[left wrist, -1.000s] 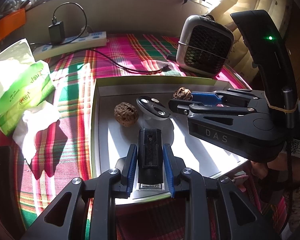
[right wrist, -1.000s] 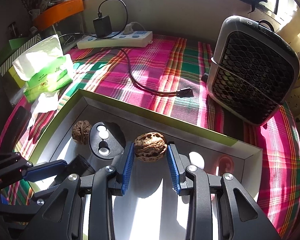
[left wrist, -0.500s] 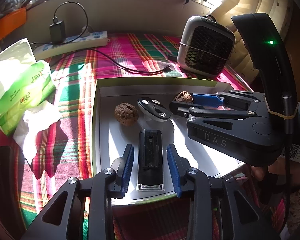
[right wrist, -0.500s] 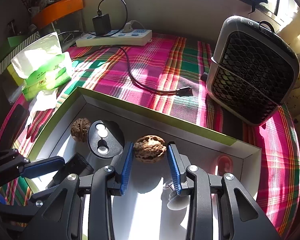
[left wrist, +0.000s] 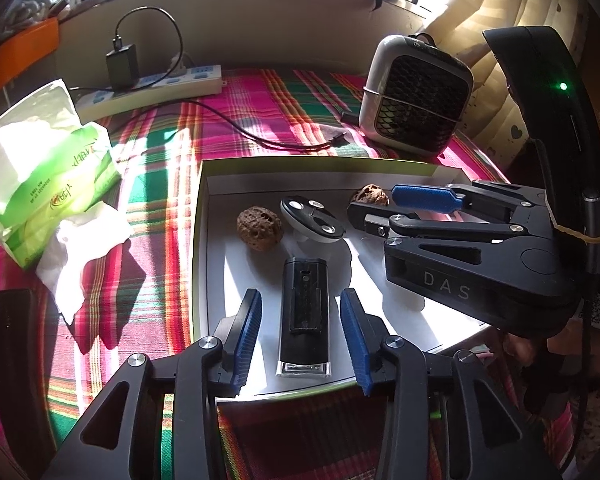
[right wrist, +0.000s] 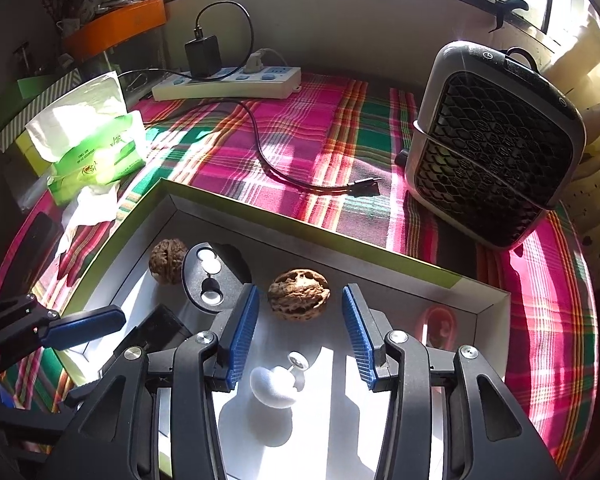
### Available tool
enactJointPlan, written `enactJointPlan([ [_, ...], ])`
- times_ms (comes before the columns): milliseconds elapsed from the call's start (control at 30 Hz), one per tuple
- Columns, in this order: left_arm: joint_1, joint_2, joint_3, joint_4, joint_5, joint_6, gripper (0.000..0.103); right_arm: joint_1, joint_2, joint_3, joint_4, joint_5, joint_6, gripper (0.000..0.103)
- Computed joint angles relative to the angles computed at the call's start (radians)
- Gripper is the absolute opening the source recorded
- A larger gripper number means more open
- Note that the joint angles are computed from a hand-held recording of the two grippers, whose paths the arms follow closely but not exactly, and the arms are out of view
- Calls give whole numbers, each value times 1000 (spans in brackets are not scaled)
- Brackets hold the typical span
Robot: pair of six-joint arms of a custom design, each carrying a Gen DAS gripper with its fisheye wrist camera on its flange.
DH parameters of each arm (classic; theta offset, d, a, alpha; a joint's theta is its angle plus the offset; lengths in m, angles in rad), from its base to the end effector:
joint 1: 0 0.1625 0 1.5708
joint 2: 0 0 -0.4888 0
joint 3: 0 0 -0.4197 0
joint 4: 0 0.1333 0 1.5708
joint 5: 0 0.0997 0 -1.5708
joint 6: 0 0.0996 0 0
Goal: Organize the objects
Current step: 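Lower the black device into the box and open the left gripper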
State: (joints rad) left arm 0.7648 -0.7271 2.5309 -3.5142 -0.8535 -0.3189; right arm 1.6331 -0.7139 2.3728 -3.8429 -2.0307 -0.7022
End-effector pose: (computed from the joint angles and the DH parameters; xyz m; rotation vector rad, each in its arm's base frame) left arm -0.1347 -0.4048 0.0186 0.5454 2.4697 -0.6550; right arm 0.1179 -0.4590 0.0489 0.7502 -2.3559 0.5594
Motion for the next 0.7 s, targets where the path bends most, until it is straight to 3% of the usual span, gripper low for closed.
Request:
enactJointPlan([
  [700, -83, -17, 59, -22, 47, -60, 38, 1, -45, 94, -92, 45, 38, 45],
])
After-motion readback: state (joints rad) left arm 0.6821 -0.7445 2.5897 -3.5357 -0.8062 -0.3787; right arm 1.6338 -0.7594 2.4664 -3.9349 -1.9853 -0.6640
